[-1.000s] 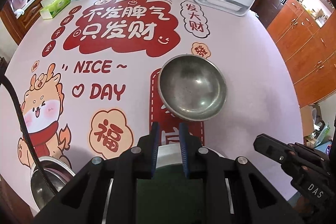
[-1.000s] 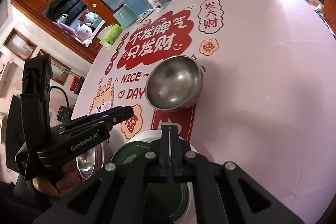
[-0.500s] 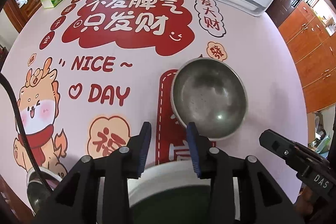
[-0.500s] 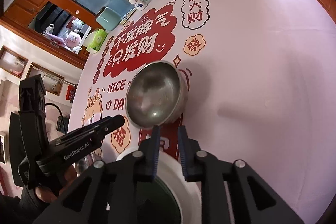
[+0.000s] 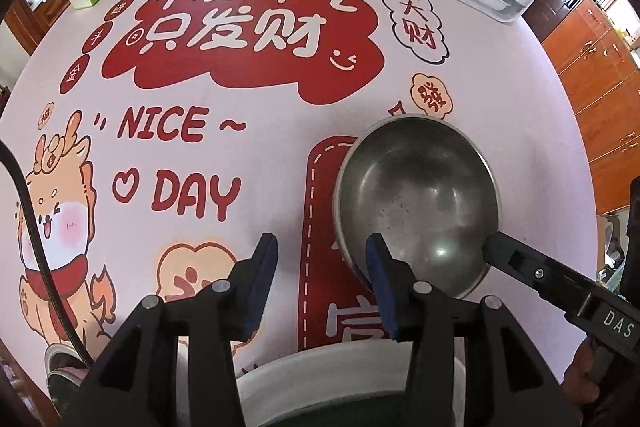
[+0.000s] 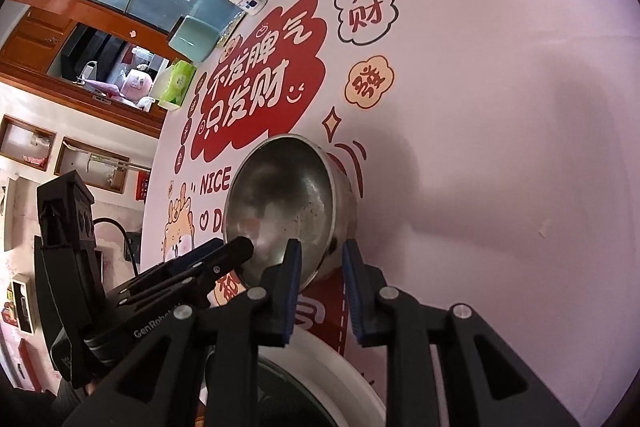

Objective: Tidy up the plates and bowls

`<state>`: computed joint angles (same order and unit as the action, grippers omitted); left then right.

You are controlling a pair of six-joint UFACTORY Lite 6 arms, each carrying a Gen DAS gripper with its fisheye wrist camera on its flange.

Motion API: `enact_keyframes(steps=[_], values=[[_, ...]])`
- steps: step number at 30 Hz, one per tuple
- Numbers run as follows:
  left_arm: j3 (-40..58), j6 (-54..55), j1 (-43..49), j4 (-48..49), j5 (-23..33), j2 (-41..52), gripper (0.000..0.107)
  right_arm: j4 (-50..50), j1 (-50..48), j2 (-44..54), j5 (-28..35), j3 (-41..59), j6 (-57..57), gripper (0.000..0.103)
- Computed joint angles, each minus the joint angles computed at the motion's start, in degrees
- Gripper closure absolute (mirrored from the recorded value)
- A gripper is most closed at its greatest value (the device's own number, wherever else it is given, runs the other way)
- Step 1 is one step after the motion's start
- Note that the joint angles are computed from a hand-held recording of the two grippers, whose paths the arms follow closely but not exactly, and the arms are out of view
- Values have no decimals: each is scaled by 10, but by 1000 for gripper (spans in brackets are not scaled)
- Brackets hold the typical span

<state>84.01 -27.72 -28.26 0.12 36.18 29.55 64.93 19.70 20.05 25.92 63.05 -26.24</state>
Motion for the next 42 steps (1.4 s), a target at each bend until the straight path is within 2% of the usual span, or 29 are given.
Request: enact_keyframes(steps=[4, 6, 7, 12, 14, 26, 33, 42], values=[[15, -1, 0, -1, 2, 19, 65, 15, -6, 20, 10, 10, -18, 82], [18, 12, 2, -16, -2, 23, 72, 22, -8, 23, 9, 11, -26, 83], [21, 13, 1, -17, -3, 26, 74, 27, -9, 26, 8, 12, -32, 87], [34, 25, -3, -29, -6, 40, 90, 62, -19, 29, 16, 7, -67, 87], [40, 23, -8, -27, -7, 45, 94, 68, -19, 28, 17, 5, -71, 88], [27, 22, -22, -21, 11, 30, 95, 32, -10, -10, 10, -28, -52, 88], [-32, 12, -42, -17, -2, -36, 95, 7, 1, -83, -4, -80, -26, 88], [-132, -38, -72, 17, -12, -158, 95, -67, 48, -194, -34, -144, 67, 88]])
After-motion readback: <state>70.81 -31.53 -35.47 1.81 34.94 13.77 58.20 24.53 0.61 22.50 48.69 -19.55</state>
